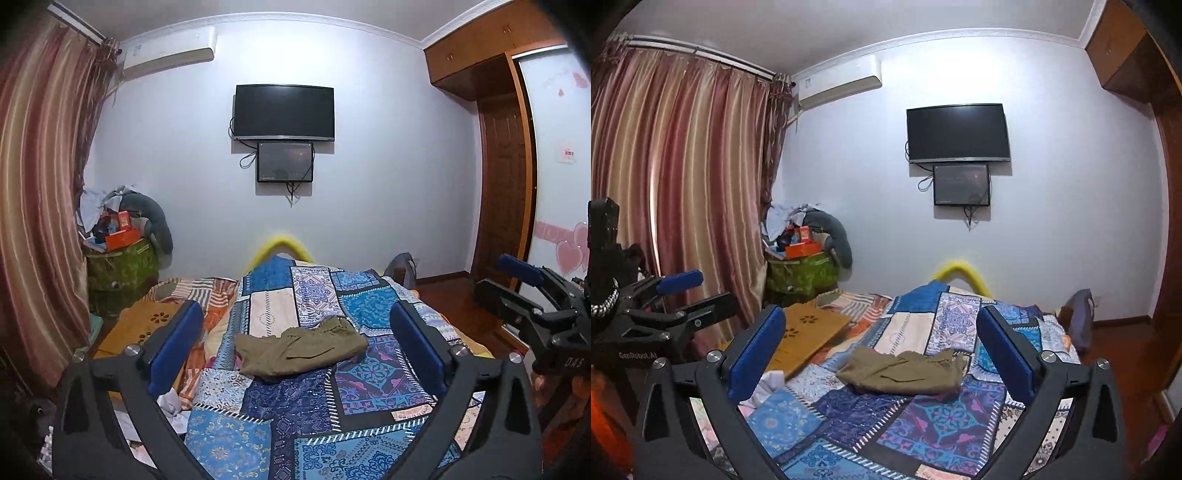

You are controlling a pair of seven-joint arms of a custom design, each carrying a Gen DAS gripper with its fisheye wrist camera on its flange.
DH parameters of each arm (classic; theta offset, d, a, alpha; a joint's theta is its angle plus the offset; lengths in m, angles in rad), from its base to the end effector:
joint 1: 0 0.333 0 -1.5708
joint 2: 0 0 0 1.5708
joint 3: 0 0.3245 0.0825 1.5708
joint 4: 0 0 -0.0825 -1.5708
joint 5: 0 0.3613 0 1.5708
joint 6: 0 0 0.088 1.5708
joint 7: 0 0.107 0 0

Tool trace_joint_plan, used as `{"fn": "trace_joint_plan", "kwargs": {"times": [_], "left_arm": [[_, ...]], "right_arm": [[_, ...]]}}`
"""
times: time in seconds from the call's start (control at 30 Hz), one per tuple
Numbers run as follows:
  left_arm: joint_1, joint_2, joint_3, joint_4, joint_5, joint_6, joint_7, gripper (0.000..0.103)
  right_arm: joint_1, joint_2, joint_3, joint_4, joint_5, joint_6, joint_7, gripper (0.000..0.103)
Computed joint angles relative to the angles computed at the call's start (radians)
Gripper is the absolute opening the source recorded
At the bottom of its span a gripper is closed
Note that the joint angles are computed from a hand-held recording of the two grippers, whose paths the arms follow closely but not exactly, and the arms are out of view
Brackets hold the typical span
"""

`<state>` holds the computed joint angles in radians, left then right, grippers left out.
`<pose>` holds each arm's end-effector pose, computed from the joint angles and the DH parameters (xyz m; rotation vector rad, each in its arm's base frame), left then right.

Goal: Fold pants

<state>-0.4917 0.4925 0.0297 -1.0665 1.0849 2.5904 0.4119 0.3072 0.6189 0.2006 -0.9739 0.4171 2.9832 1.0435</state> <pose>0.6368 -0.3440 0.6770 -1.3983 1.3461 -1.0720 0.6874 0.2721 0.6867 -1.5468 0.8745 -0.7370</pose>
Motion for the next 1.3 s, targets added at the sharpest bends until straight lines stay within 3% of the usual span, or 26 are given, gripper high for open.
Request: {"fn": "trace_joint_plan", "kwargs": {"times": [0.13,0.5,1.3], "left_arm": [[-0.002,0.004,0.0,0.003,-0.003,-0.004,0.004,0.103],[-0.004,0.019,0.0,0.015,-0.023,-0.006,0.012,0.103],[-0.012,0.026,0.006,0.022,-0.021,0.003,0.039,0.103]], "right_arm": [[-0.019,-0.04,0.026,-0.078,0.023,0.037,-0.028,0.103],[-0.021,-0.077,0.016,-0.14,0.03,0.053,-0.024,0.103],[-0.018,-0.092,-0.006,-0.148,0.012,0.031,0.025,0.103]]}}
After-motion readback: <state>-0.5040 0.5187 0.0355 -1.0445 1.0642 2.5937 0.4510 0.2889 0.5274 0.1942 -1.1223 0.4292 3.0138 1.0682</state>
